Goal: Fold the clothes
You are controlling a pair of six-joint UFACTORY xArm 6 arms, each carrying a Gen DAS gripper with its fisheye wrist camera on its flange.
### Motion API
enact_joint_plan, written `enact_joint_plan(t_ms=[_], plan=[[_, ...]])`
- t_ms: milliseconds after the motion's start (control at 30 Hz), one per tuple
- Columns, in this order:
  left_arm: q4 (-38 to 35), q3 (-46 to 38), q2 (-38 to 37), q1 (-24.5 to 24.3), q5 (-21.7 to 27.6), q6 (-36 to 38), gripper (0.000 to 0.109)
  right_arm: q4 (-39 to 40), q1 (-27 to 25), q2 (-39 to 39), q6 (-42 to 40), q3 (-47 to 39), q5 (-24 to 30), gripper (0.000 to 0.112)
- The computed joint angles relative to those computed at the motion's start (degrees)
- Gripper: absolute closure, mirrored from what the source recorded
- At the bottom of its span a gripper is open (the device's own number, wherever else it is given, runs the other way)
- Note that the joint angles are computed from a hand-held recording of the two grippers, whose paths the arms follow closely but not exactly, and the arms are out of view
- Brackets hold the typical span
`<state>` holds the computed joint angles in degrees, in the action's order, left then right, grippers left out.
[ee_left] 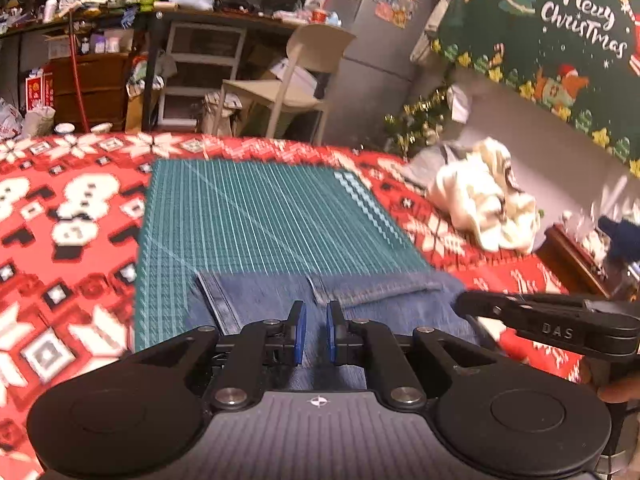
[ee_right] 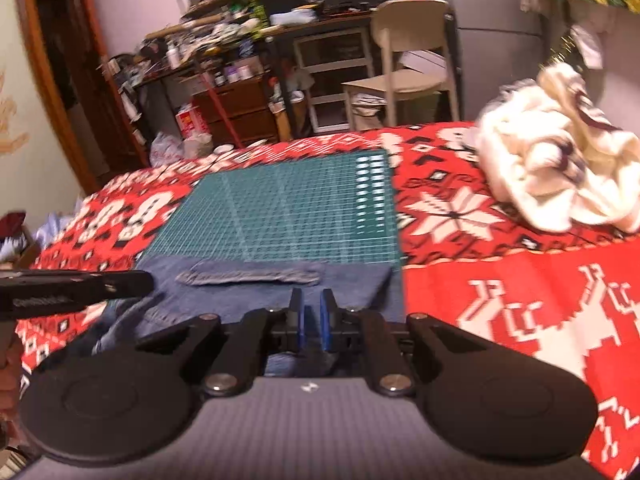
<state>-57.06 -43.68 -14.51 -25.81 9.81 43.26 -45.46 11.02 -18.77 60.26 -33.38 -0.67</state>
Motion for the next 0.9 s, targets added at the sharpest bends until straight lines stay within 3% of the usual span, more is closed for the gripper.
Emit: enact_joint_plan(t_ms=[100,167,300,367,500,667,800,900], plan=[[-2.05,1.34,0.14,-1.3,-3.23,3.56,0.096,-4.83,0.7,1.26,4.0,-0.98,1.12,0.102],[-0.86,1.87,0.28,-1.11,-4.31,2.62,0.096,-0.44,0.03,1.46,1.78,0.46,-0.52,0.102],[-9.7,1.06,0.25,0.44,-1.34,7.4,0.096,-7.67,-1.4,1.34,7.54,0.99,-1.57,0.102],[-8.33,1.21,0.06,0.53,-1.28,6.12,0.096,-9.43,-1.12,0.65,8.26,1.13,-0.48,0.102],[-3.0,3.07,-2.13,0.15,-2.65,1.9,0.097,-1.48,0.55,-3.33,1.35,3.22,3.92,0.101],[-7.15,3.58,-5.66,0.4,1.41,5.07,0.097,-4.55,1.89,-7.99,2.25,4.96,1.29,0.101],[-4.3,4.24,-5.68,-1.67,1.47,3.72,0.097,-3.2,6.35,-4.77,-0.72,2.16,1.67,0.101],[-3.99,4.79,-4.53,-2.91,0.89,4.25,0.095,-7.68,8.04,-1.25,3.65,-0.25,3.87,0.101]])
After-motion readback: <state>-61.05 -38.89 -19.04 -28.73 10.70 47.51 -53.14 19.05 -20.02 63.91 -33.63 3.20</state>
